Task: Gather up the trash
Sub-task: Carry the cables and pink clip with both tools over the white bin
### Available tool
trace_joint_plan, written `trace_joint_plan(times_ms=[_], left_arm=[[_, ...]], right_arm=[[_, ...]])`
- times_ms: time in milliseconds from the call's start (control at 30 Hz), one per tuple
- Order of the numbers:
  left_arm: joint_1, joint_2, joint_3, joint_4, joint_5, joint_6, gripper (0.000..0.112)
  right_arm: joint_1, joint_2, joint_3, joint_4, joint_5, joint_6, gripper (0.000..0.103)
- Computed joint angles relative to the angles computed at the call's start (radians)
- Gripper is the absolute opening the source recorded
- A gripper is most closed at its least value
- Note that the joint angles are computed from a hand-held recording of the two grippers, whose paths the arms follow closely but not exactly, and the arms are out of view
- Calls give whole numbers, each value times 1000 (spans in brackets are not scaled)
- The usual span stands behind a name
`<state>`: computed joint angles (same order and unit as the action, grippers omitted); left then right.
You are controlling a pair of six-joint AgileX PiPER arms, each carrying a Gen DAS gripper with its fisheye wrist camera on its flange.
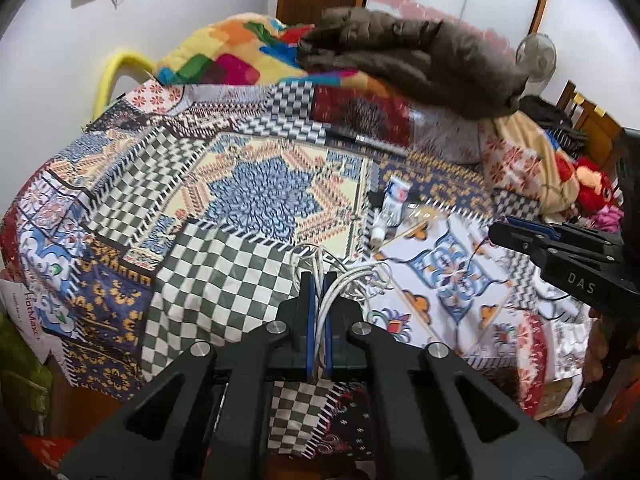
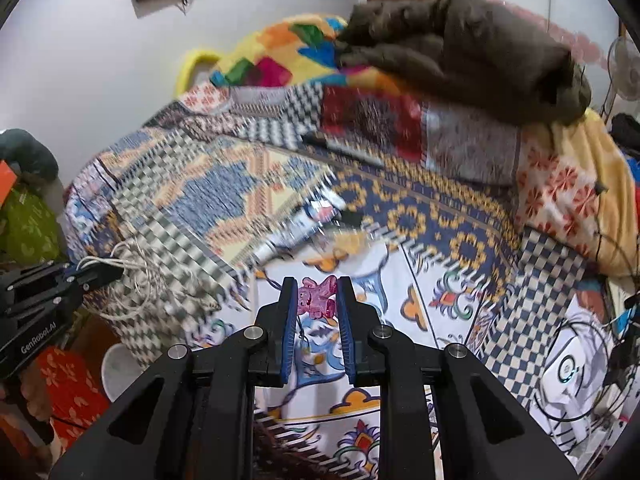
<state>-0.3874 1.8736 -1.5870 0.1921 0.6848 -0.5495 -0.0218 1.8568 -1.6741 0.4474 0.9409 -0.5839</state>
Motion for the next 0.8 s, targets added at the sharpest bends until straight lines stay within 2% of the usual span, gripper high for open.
trace_joint_plan(times_ms=[400,633,800], left_arm=[[-5,-358,220,136,67,-121,2],[20,-610,384,166,154,-158,2],[42,-784,479,186,247,-168,2]], right_arm=[[96,-193,37,-16,38,64,18],[205,-316,87,-60,55,134,18],[311,-407,144,-106,48,192,18]])
